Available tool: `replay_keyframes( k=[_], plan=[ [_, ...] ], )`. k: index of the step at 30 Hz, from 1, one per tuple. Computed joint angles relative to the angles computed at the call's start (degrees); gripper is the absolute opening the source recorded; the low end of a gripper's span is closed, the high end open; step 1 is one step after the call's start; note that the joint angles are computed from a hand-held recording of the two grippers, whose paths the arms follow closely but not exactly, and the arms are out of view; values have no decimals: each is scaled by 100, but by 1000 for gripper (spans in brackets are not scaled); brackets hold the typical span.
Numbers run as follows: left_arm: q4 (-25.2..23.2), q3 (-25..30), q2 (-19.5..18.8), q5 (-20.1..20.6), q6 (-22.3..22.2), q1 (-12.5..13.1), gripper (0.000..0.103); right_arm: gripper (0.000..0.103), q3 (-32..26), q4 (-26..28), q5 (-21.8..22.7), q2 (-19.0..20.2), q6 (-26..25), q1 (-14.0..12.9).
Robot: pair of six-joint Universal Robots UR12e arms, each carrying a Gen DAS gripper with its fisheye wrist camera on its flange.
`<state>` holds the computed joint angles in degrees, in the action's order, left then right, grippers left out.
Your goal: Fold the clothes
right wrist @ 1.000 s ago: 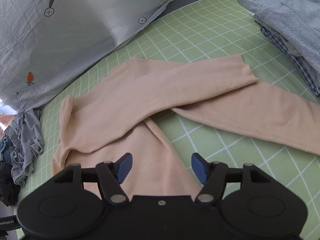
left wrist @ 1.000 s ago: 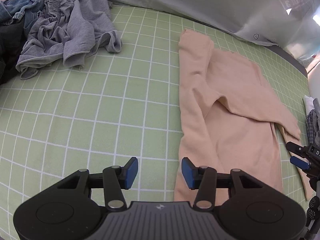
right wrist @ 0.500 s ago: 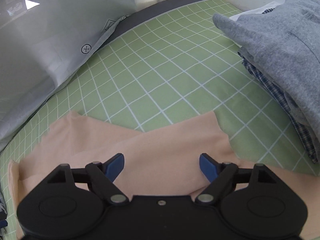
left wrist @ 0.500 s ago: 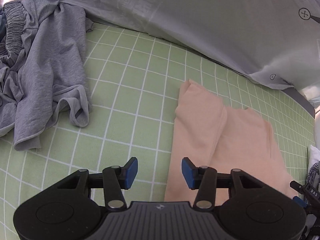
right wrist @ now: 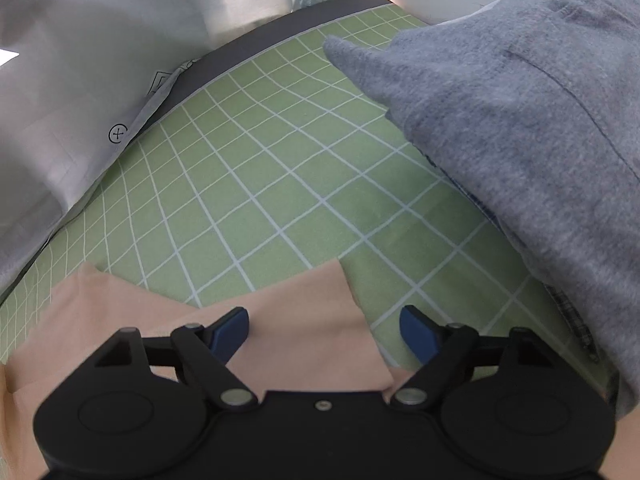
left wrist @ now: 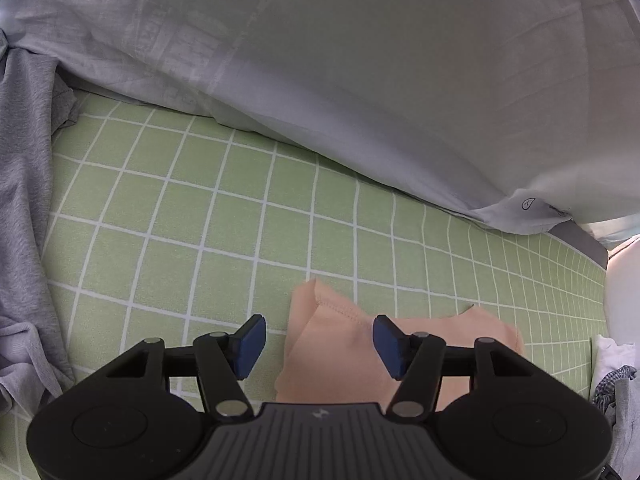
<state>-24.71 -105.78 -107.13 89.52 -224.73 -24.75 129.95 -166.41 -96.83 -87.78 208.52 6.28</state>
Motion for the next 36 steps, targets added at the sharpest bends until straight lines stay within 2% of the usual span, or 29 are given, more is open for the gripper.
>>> replay_keyframes(
  k=[3, 4, 5, 6, 8, 9, 10, 11, 12, 14, 18, 25, 28, 31, 34, 36],
  plan=[
    [-123, 125, -93, 61, 10, -29, 59, 47, -12, 46, 123, -24, -194, -26],
    [-177, 165, -123, 53, 16, -35, 58, 46, -3, 28, 239, -34, -229, -56],
    [-176, 184, -152, 37, 16, -40, 58, 38, -2, 18, 292, -34, -281, -66],
    [-157, 196, -181, 18, 14, -45, 56, 25, -8, 19, 294, -27, -342, -61],
    [-108, 195, -232, -34, -88, -44, 44, 12, -5, -26, 379, -16, -418, -74],
    [-46, 189, -252, 83, -143, -66, 32, 5, 2, -69, 467, -12, -412, -93],
    [-41, 190, -258, 159, -157, -74, 16, 5, 2, -102, 468, -7, -407, -84],
    [-18, 169, -252, 124, -224, -49, 6, 5, -2, -130, 428, -1, -404, -62],
    [18, 139, -243, 60, -313, -15, 4, 5, -12, -181, 362, 7, -437, -27],
    [189, 64, -210, 67, -484, 27, 3, 5, -17, -373, 228, 5, -468, 31],
    [302, -7, -79, 649, -281, -52, 2, 5, -41, -832, 6, -81, -540, 97],
    [656, -238, 129, 962, -423, -27, 2, 4, -133, -1418, -409, -194, -722, 145],
    [444, -226, 79, 1034, -542, -21, 2, 4, -152, -1373, -489, -132, -803, 136],
    [56, -203, 26, 897, -770, 29, 3, 4, -138, -1018, -431, -72, -694, 96],
    [-64, -201, 17, 902, -753, 13, 4, 4, -104, -829, -442, -45, -569, 104],
    [-289, -134, 22, 1088, -665, -33, 6, 5, -77, -782, -399, -52, -433, 90]
  ],
)
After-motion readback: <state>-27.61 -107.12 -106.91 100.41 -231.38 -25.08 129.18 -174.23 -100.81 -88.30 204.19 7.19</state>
